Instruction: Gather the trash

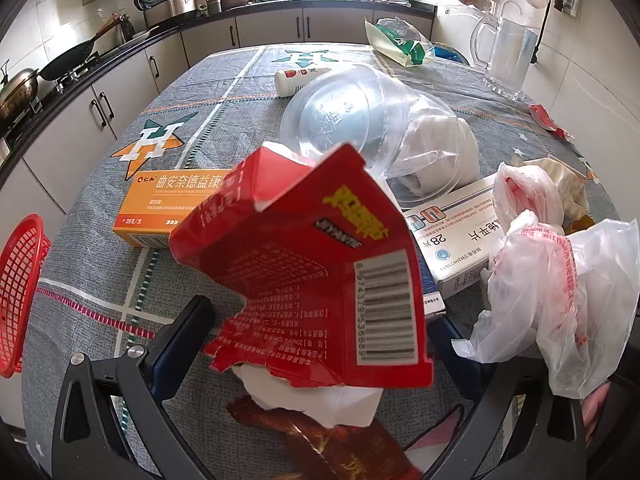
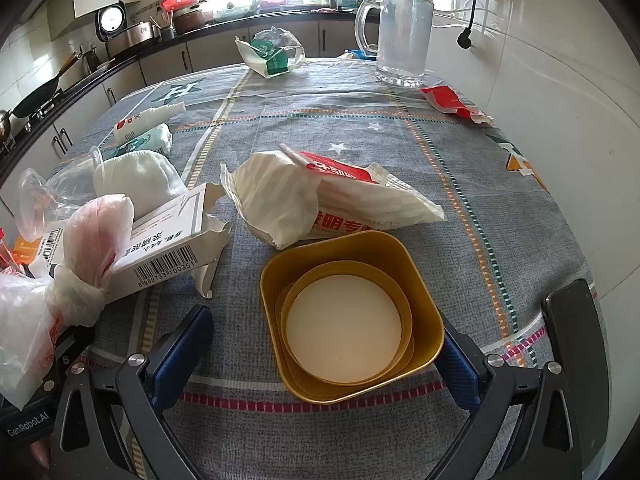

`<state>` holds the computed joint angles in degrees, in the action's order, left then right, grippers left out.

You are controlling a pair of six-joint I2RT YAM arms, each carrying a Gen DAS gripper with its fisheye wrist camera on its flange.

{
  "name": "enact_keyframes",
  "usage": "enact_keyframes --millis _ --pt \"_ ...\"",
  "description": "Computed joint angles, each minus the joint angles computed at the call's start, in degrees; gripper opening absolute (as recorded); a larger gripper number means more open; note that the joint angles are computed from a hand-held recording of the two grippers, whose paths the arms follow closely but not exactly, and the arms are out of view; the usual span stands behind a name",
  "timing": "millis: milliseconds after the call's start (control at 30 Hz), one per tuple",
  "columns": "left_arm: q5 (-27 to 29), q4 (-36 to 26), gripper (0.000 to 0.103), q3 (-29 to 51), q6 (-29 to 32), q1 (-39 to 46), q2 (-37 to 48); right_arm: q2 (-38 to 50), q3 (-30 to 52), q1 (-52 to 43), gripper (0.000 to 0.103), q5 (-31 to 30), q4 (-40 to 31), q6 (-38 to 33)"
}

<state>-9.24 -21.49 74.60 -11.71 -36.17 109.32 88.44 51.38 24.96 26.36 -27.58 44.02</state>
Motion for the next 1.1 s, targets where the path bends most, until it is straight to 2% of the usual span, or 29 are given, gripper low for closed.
enact_keyframes --millis 233,333,433,567,733,900,1100 --pt "-0.1 -0.3 0.103 -1.3 -0.3 0.2 -1.5 -0.6 0.1 -0.2 0.103 -1.4 -0.4 -0.9" --pt "-1.7 5.5 0.103 -9.0 -0.5 -0.3 -8.3 -2.8 -1.2 0.4 0.103 -2.6 -0.2 -0.2" --pt "-1.6 9.7 0.103 -15.2 0.2 0.0 -14.8 -9.8 -6.0 1.6 0.103 -3.7 1.8 2.0" --pt "-1.3 12.6 0.103 -22.1 1.1 1.4 -23.4 -17.7 -8.5 7.1 0.103 0.2 -0.6 6.5" --pt "-5.4 13.5 0.103 -29.1 2.0 0.6 -35.1 -20.8 -6.2 16.6 0.103 6.0 -5.9 11.8" --pt "-10.0 13.4 0.103 -36.4 1.7 -0.7 -46.1 -18.7 -1.9 27.7 0.103 14.0 -12.3 18.7" --pt "-9.8 10.3 0.103 -41.3 0.1 1.1 -54.9 -14.2 2.9 36.3 0.103 18.8 -18.1 24.1"
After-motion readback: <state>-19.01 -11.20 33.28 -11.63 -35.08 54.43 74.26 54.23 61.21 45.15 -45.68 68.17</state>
